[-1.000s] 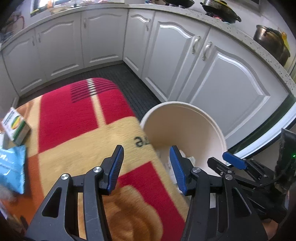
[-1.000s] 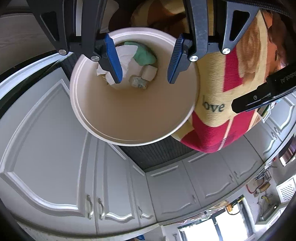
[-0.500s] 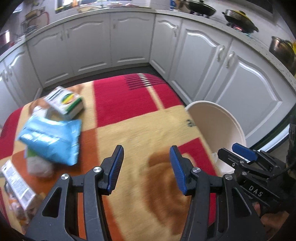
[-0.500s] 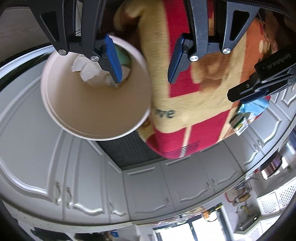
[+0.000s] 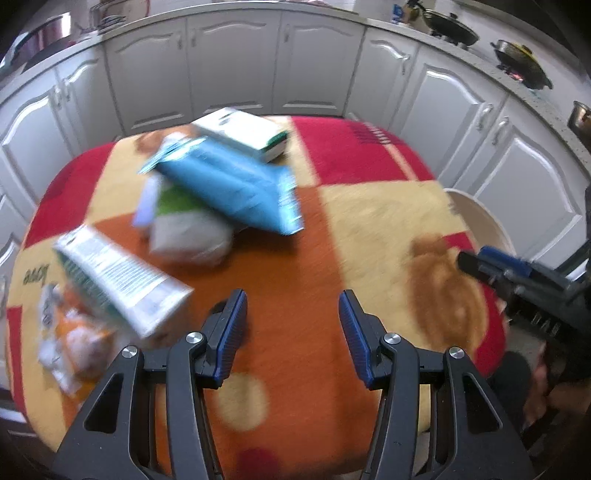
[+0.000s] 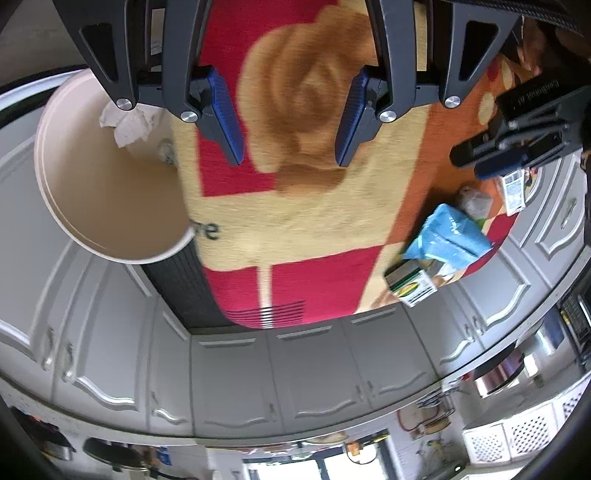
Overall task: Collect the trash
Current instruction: 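Grasp the white snack bag with the left gripper while the right grasps a milk carton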
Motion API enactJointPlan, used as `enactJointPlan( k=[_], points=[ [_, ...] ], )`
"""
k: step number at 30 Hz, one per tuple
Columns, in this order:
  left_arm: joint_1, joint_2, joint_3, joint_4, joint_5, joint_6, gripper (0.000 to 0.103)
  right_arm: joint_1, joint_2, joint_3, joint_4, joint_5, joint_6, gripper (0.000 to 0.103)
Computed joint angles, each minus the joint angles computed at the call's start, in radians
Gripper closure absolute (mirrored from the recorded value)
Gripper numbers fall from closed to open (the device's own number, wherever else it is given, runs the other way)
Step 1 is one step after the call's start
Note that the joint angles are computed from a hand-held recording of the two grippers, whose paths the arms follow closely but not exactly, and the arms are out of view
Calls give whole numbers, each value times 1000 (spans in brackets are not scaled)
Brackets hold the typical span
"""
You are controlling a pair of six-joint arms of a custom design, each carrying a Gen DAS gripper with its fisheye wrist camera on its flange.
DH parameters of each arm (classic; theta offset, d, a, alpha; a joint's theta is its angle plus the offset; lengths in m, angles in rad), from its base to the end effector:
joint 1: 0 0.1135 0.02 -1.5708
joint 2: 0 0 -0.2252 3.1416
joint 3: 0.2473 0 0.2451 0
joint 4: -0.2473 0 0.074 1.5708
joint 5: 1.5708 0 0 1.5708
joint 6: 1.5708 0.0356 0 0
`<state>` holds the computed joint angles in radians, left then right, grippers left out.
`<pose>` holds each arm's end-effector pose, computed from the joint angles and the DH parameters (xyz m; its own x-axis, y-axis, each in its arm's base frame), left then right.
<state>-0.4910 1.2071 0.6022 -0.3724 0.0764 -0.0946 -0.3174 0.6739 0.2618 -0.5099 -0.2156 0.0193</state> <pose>0.2022 -0.1112 0.1474 -0.7757 0.3080 -0.5508 0.4365 0.8922 -0.1158 0.1463 -0.0401 0.1271 -0.7534 0.2673 -0.6008 0.1967 0.9634 0.1821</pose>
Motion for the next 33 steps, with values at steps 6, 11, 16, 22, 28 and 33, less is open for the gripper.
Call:
enactJointPlan(
  k=[6, 11, 16, 22, 28, 33],
  points=[
    [284, -85, -85, -95, 130, 148, 53, 160, 79, 17, 66, 61, 87, 54],
    [576, -200, -131, -231, 218, 361, 53, 302, 158, 44, 123, 108, 154, 54],
    [833, -202, -109, -305, 273, 542, 53, 453, 293, 89, 212, 140, 232, 53],
    [1010, -183, -44, -478, 375, 713, 53, 641, 475, 186, 296, 147, 307, 53],
    [1128, -206, 30, -670, 440, 866, 53, 774, 601, 298, 333, 139, 327, 40],
    [1210, -132, 116, -749, 507, 875, 48, 845, 704, 392, 345, 161, 309, 37]
  ],
)
